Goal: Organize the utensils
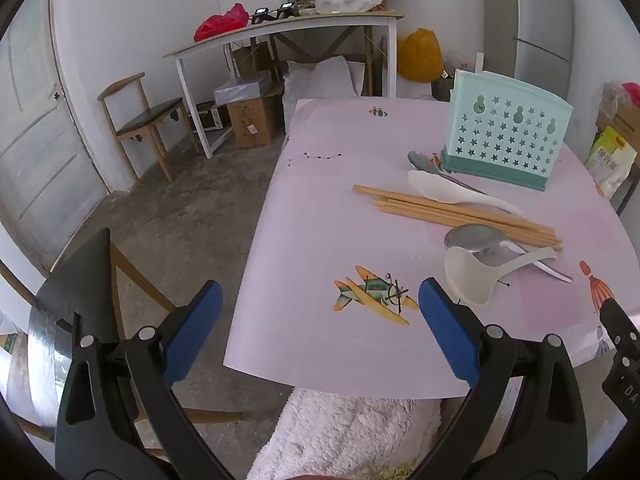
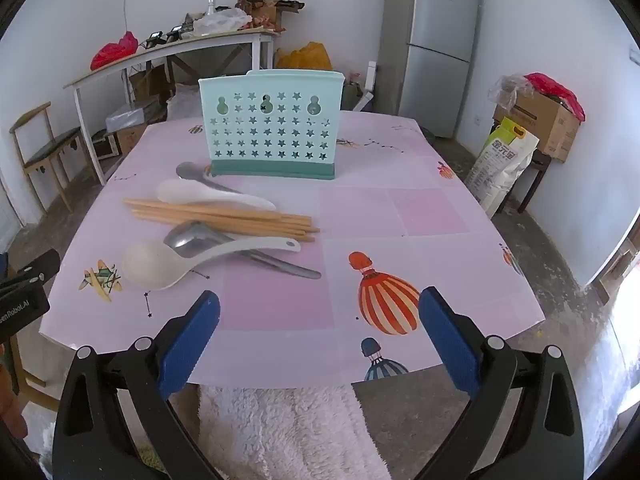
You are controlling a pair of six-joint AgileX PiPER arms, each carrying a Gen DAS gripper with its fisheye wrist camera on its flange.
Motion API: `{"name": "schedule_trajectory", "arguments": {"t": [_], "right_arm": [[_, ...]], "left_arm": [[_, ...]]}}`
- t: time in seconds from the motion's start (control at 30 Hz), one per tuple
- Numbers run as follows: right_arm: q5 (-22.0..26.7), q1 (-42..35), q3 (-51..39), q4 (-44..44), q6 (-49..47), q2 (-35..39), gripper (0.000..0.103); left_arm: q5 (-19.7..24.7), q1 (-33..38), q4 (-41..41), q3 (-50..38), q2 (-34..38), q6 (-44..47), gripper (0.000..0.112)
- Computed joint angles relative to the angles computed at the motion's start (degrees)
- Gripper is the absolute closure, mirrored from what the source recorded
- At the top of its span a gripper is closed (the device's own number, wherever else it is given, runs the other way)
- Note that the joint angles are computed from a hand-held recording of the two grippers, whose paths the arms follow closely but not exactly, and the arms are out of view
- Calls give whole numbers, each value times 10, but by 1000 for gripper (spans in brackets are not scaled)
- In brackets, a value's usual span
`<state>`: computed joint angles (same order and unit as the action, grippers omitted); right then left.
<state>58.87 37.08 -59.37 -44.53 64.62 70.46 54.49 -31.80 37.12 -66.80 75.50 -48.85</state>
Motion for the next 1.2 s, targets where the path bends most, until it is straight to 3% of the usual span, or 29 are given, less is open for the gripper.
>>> {"name": "schedule_trajectory", "arguments": {"t": [0.4, 1.2], "right_arm": [[-15, -20, 8, 3, -16, -7, 6], [7, -3, -3, -10, 1, -2, 6]], "left_arm": [[3, -12, 5, -1, 8, -10, 18], [-13, 2, -36, -7, -4, 31, 18]]}}
